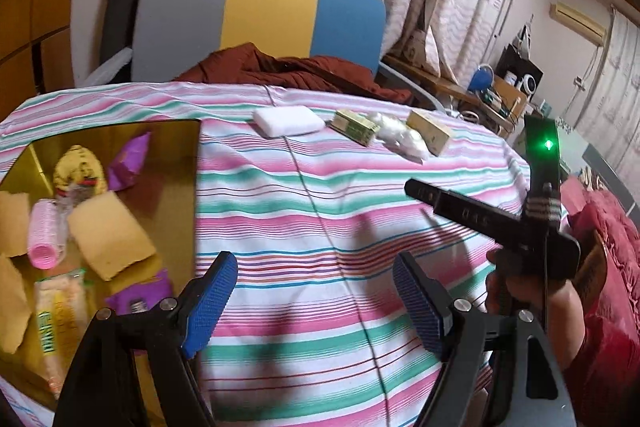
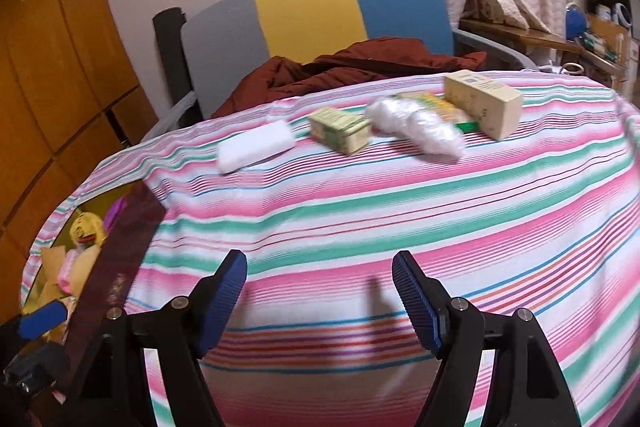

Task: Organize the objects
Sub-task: 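Move both open grippers back from the tin toward the remaining items, then grasp a clear plastic-wrapped bundle with the right gripper while the left grasps the green-and-cream box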

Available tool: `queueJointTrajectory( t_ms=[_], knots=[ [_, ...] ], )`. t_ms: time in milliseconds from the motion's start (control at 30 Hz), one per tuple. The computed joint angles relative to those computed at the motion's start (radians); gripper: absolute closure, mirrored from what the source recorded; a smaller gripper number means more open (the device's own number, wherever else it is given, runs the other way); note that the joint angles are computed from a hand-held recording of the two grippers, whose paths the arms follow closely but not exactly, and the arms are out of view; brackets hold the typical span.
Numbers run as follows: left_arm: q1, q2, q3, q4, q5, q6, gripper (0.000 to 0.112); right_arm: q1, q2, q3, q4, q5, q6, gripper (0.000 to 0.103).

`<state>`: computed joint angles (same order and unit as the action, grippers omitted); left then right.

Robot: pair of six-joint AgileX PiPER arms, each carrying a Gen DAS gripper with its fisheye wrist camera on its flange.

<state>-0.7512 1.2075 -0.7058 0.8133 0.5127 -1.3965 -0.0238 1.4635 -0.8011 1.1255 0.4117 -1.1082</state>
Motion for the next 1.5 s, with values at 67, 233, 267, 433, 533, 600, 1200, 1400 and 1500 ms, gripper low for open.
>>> queueJointTrajectory(
  t_ms=[67, 233, 267, 433, 533, 600, 1200, 1400, 1500],
  knots=[
    [0.002, 0.031, -0.021, -0.015, -0.008, 0.017, 0.031, -0.039, 0.028, -0.028, -0.001, 0.015, -0.011, 0.027],
    [0.018, 0.106, -0.068, -0.074, -0.044, 0.068, 0.031, -0.114, 0.126, -0.148, -0.043, 0.024, 0.020, 0.027],
    [0.021, 0.121, -0.078, -0.089, -0.049, 0.080, 0.031, -0.122, 0.148, -0.176, -0.054, 0.024, 0.032, 0.027],
    [0.025, 0.156, -0.105, -0.108, -0.045, 0.104, 0.031, -0.151, 0.286, -0.368, -0.164, 0.054, 0.176, 0.027],
    [0.028, 0.177, -0.120, -0.126, -0.042, 0.122, 0.031, -0.142, 0.366, -0.492, -0.266, 0.073, 0.288, 0.027],
    [0.032, 0.188, -0.128, -0.146, -0.043, 0.146, 0.031, -0.131, 0.421, -0.572, -0.323, 0.095, 0.352, 0.027],
    [0.119, 0.434, -0.413, -0.335, -0.044, 0.420, 0.031, -0.156, 0.439, -0.524, -0.228, 0.064, 0.212, 0.048],
    [0.184, 0.643, -0.706, -0.472, 0.013, 0.533, 0.031, -0.210, 0.391, -0.419, -0.038, 0.026, 0.080, 0.048],
    [0.208, 0.789, -0.942, -0.539, 0.115, 0.577, 0.031, -0.220, 0.399, -0.418, -0.021, 0.025, 0.085, 0.048]
  ],
)
